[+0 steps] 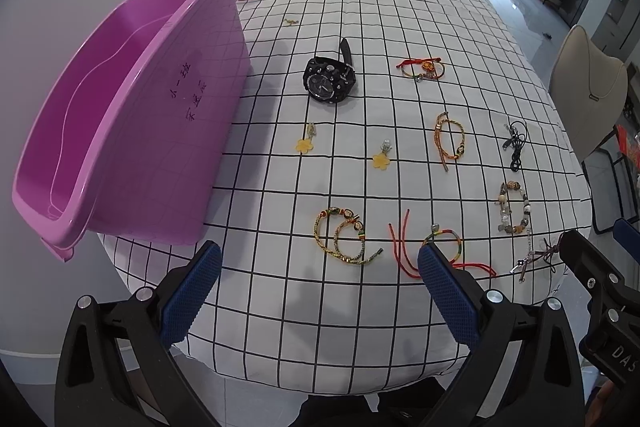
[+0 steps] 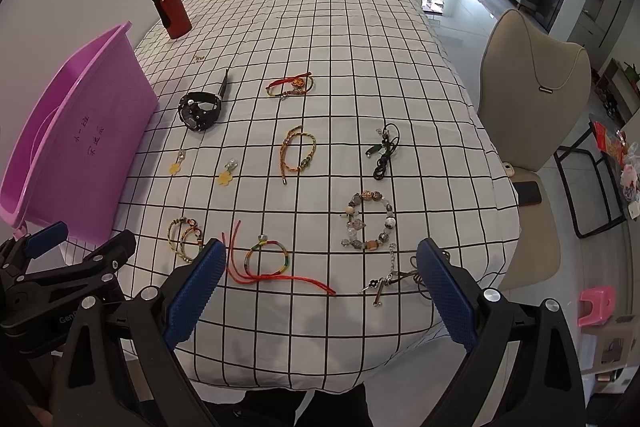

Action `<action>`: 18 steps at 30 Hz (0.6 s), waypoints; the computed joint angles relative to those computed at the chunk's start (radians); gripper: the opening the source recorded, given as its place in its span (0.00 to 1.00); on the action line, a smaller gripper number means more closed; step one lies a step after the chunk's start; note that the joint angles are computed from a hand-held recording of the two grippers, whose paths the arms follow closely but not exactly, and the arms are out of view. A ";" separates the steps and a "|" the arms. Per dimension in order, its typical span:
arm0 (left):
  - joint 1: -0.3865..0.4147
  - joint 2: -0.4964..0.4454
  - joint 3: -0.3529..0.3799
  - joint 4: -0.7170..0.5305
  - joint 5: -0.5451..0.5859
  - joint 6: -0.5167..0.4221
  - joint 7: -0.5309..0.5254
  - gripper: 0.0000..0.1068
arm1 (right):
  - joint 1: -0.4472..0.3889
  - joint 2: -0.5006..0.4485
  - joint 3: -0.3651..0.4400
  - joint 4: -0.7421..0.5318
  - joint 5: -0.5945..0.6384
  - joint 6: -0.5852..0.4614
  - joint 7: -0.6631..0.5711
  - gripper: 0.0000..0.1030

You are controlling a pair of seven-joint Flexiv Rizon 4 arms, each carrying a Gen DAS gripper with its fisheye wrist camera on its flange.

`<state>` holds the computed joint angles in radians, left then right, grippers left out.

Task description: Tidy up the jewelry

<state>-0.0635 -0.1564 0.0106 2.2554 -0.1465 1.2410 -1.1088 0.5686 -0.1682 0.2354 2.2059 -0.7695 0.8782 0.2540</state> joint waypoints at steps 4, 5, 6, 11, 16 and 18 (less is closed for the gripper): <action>0.012 -0.001 -0.007 0.013 -0.030 0.012 0.040 0.91 | 0.009 -0.015 0.000 -0.011 0.000 -0.009 0.014 0.89; 0.019 -0.005 -0.009 0.015 -0.043 0.014 0.059 0.91 | 0.012 -0.019 0.000 -0.011 0.000 -0.009 0.019 0.89; 0.025 -0.010 -0.011 0.016 -0.054 0.016 0.078 0.91 | 0.015 -0.022 0.000 -0.011 -0.002 -0.007 0.025 0.89; 0.038 -0.031 -0.006 0.036 -0.059 0.058 0.119 0.91 | 0.027 -0.042 -0.007 0.015 -0.039 0.048 0.093 0.89; 0.083 -0.046 -0.063 0.089 -0.177 0.100 0.271 0.90 | 0.044 -0.067 -0.026 0.050 -0.121 0.112 0.196 0.89; 0.095 -0.054 -0.090 0.114 -0.237 0.122 0.333 0.90 | 0.048 -0.069 -0.035 0.070 -0.159 0.129 0.251 0.89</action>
